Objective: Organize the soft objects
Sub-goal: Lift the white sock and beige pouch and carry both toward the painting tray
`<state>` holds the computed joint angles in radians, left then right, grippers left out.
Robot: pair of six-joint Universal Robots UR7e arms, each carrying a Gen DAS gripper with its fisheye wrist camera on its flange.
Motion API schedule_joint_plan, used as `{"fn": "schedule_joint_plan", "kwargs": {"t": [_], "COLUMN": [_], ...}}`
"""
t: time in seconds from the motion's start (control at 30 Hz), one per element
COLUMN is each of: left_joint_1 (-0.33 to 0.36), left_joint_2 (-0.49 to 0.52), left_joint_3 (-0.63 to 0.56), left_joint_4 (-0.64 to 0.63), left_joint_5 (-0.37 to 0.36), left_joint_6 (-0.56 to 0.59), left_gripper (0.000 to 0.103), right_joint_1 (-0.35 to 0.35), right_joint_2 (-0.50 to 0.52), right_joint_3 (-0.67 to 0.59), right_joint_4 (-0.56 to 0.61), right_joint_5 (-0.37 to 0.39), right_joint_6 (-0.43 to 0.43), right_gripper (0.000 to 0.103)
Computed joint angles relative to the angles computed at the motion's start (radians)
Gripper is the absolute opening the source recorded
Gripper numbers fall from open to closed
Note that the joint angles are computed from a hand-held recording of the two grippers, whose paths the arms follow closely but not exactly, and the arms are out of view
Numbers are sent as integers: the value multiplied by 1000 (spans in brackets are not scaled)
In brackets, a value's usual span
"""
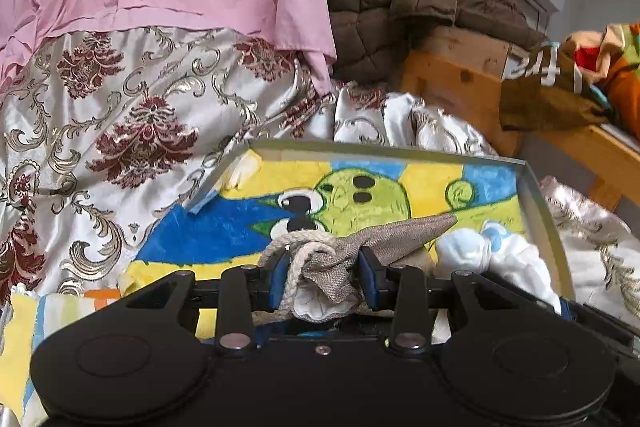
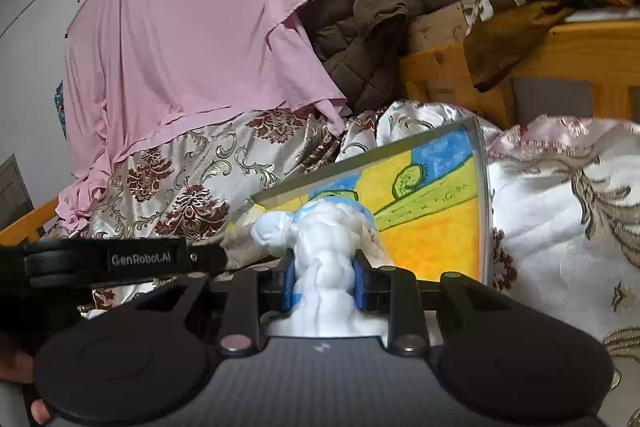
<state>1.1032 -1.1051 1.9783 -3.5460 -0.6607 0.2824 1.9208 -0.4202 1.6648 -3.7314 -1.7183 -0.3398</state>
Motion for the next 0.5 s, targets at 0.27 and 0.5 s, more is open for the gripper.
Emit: {"fn": "schedule_joint_plan", "kwargs": {"t": [0.27, 0.5], "left_joint_1": [11, 16], "left_joint_2": [6, -2], "left_joint_3": [-2, -7], "left_joint_4": [108, 180], "left_joint_5": [36, 45], "left_joint_6": [-53, -95], "left_gripper": [40, 42], "right_joint_1": [0, 11], "right_joint_2": [17, 40], "right_joint_3": [-17, -33], "right_joint_4": [6, 1], "right_joint_5": [-30, -74], "right_joint_6": [-7, -53], "right_gripper": [34, 36]}}
